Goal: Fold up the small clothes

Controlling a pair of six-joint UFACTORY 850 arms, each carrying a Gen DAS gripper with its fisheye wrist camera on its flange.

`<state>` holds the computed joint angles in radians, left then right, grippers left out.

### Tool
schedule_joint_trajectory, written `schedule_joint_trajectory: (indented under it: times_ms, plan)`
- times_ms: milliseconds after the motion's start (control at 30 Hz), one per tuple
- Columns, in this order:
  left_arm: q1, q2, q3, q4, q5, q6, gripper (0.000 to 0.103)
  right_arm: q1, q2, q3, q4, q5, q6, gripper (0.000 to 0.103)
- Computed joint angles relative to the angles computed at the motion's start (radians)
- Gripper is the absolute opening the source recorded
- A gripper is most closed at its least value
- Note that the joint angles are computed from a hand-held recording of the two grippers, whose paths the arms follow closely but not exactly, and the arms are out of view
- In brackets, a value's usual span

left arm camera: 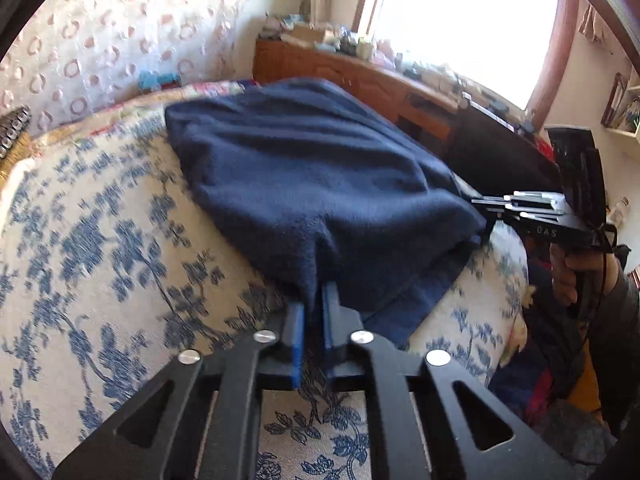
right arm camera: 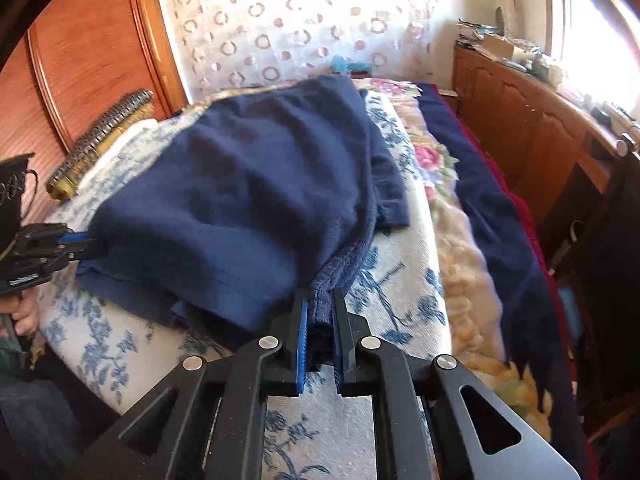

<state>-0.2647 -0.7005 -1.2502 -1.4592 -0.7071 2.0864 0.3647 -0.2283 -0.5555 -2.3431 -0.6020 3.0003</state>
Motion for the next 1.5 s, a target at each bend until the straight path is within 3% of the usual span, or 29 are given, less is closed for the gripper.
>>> schedule_joint_trajectory:
  times_ms: [200, 367, 667, 1000, 1100, 1133, 1233, 1267, 1400, 1500]
  plan:
    - [0.014, 0.022, -0.050, -0.039, -0.086, -0.027, 0.006, -0.041, 0.109, 0.034, -0.103, -0.111, 0.048, 0.008]
    - [-0.005, 0.003, -0.146, -0.069, -0.069, -0.038, 0.006, -0.122, 0.114, -0.039, -0.169, -0.115, 0.004, 0.008]
    - [-0.048, -0.147, -0.444, 0.012, 0.013, -0.240, 0.006, -0.261, -0.011, -0.237, -0.356, -0.021, 0.042, 0.008]
    - [-0.080, -0.408, -0.868, 0.274, 0.079, -0.612, 0.006, -0.339, -0.226, -0.535, -0.343, 0.161, -0.026, 0.008]
    - [-0.082, -0.439, -0.913, 0.314, 0.099, -0.654, 0.024, -0.344, -0.268, -0.600, -0.268, 0.215, -0.117, 0.009]
    - [-0.082, -0.435, -0.903, 0.282, 0.116, -0.617, 0.041, -0.344, -0.276, -0.616, -0.231, 0.223, -0.155, 0.009]
    - [-0.071, -0.434, -0.899, 0.228, 0.116, -0.560, 0.051, -0.342, -0.274, -0.627, -0.128, 0.225, -0.233, 0.023]
    - [-0.070, -0.439, -0.910, 0.241, 0.108, -0.574, 0.061, -0.339, -0.267, -0.624, -0.099, 0.221, -0.254, 0.028]
    - [-0.075, -0.444, -0.915, 0.302, 0.090, -0.592, 0.064, -0.325, -0.214, -0.557, -0.144, 0.182, -0.207, 0.053]
    - [-0.084, -0.460, -0.928, 0.351, 0.073, -0.610, 0.064, -0.340, -0.225, -0.560, -0.238, 0.249, -0.149, 0.060]
